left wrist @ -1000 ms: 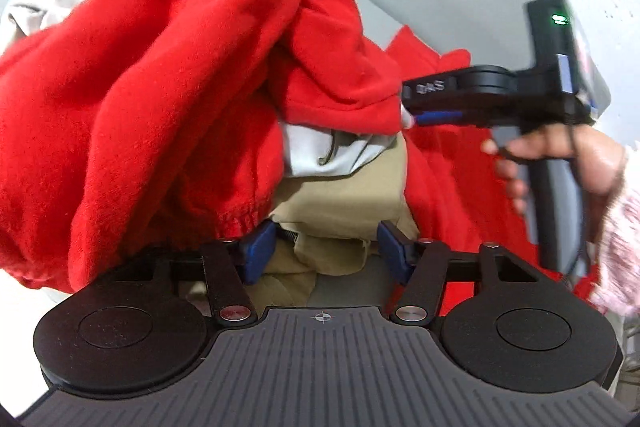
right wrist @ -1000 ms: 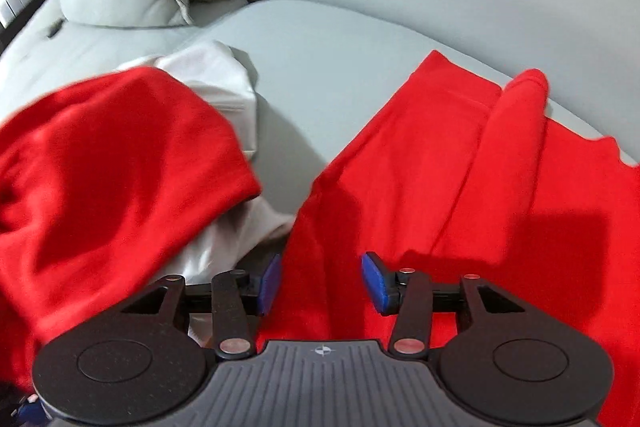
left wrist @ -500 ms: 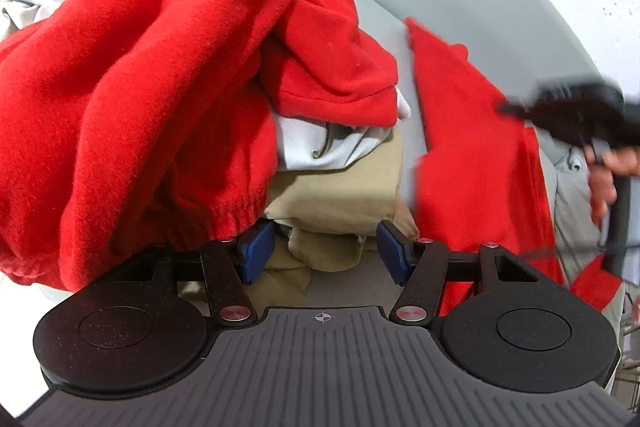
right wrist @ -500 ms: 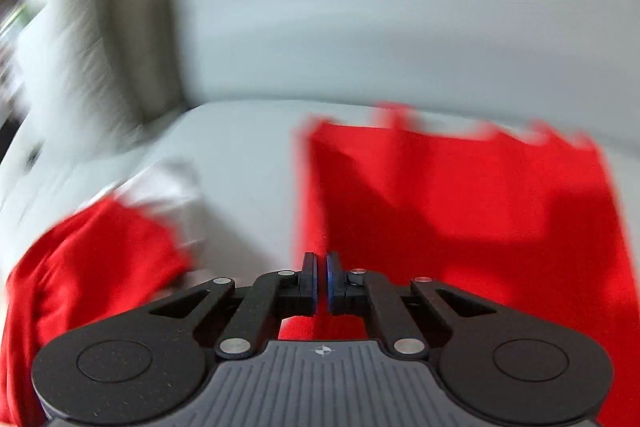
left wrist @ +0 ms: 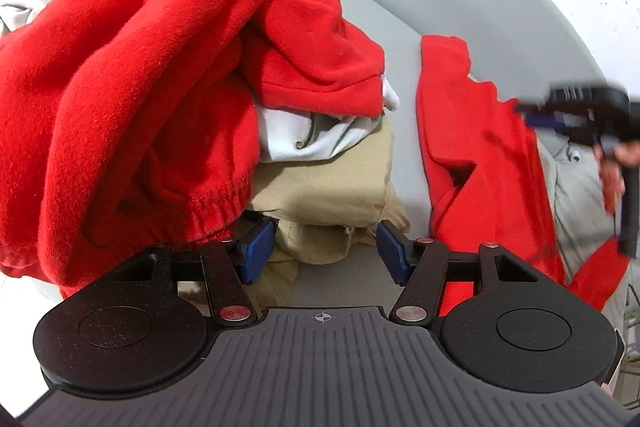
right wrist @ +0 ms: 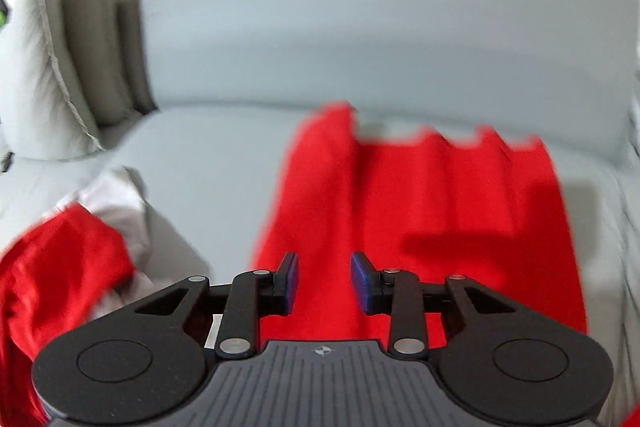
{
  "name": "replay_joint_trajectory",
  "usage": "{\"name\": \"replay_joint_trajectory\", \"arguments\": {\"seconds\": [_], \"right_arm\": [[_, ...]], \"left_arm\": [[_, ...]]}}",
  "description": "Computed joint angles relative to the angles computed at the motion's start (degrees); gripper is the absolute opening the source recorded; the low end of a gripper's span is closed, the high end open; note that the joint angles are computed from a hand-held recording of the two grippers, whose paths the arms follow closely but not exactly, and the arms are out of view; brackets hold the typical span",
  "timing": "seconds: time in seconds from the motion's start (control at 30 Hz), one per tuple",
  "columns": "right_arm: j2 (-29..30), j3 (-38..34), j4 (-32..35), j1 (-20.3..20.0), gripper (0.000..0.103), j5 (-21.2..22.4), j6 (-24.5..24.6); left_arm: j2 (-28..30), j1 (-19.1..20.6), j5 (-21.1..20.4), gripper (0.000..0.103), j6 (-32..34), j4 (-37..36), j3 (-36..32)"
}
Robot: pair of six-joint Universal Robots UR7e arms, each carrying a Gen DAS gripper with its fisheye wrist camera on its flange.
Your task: Fold clothes
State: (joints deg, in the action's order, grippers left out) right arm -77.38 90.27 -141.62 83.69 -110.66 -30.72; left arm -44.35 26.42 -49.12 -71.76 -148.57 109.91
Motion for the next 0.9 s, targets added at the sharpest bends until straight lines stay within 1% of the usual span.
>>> {"name": "replay_joint_trajectory", "arguments": {"seconds": [0.1, 0.17, 0.27, 0.33, 0.37, 0.47, 0.5, 0.6, 0.67, 0.7, 0.73, 0.77, 0.8, 0.83, 0.9], "right_arm": [[5.5, -5.6, 0.6, 1.9, 0.033, 0.2, -0.5], [9.6, -9.1, 0.2, 3.0, 0.035, -1.2, -1.6], [16.9, -15.8, 1.6, 4.4, 0.035, -6.0, -2.6], [21.4, -20.0, 2.7, 5.0, 0.035, -10.1, -3.1], [22.8, -21.2, 2.7, 5.1, 0.035, -11.6, -3.5], [28.8, -26.4, 1.7, 5.4, 0.037, -18.2, -6.1], [29.7, -27.2, 1.3, 5.4, 0.037, -19.3, -7.0], [31.7, -29.1, 1.8, 5.2, 0.037, -20.6, -8.0], [32.3, -29.7, 2.3, 5.0, 0.030, -20.9, -8.3], [32.5, -29.7, 1.5, 4.8, 0.028, -21.2, -9.3], [32.7, -29.5, 0.5, 4.7, 0.019, -21.5, -10.3], [32.9, -29.4, -0.5, 4.7, 0.007, -21.9, -11.2], [32.9, -29.1, -1.8, 4.7, 0.003, -22.4, -12.2], [32.5, -29.0, -2.0, 4.8, 0.000, -22.2, -12.2], [31.5, -28.8, -1.8, 5.0, 0.000, -20.7, -11.1]], "left_arm": [[-0.5, -0.1, -0.2, 0.062, -0.2, -2.3, 1.1], [-0.6, 0.1, -0.2, 0.062, 0.1, -3.5, 1.5], [-1.2, 0.4, -0.2, 0.062, 0.5, -7.8, 3.2], [-1.9, 0.7, -0.5, 0.061, 0.5, -10.4, 4.4], [-2.0, 0.8, -0.5, 0.059, 0.4, -11.3, 4.8], [-2.2, 1.2, -0.9, 0.059, 0.5, -13.0, 5.3], [-2.2, 1.3, -1.0, 0.059, 0.6, -13.4, 5.4], [-2.1, 1.6, -1.3, 0.059, 0.9, -14.5, 5.5], [-2.0, 1.8, -1.5, 0.059, 1.2, -15.7, 5.9], [-2.7, 1.6, -1.5, 0.059, 0.9, -15.6, 6.5], [-3.1, 1.4, -1.6, 0.059, 0.7, -15.6, 6.9], [-2.9, 1.4, -1.6, 0.059, 0.8, -15.8, 6.8], [-2.9, 1.5, -1.6, 0.059, 0.8, -16.0, 6.9], [-3.0, 1.5, -1.6, 0.059, 0.7, -16.2, 7.0], [-2.9, 1.6, -1.5, 0.059, 0.8, -16.6, 7.1]]}}
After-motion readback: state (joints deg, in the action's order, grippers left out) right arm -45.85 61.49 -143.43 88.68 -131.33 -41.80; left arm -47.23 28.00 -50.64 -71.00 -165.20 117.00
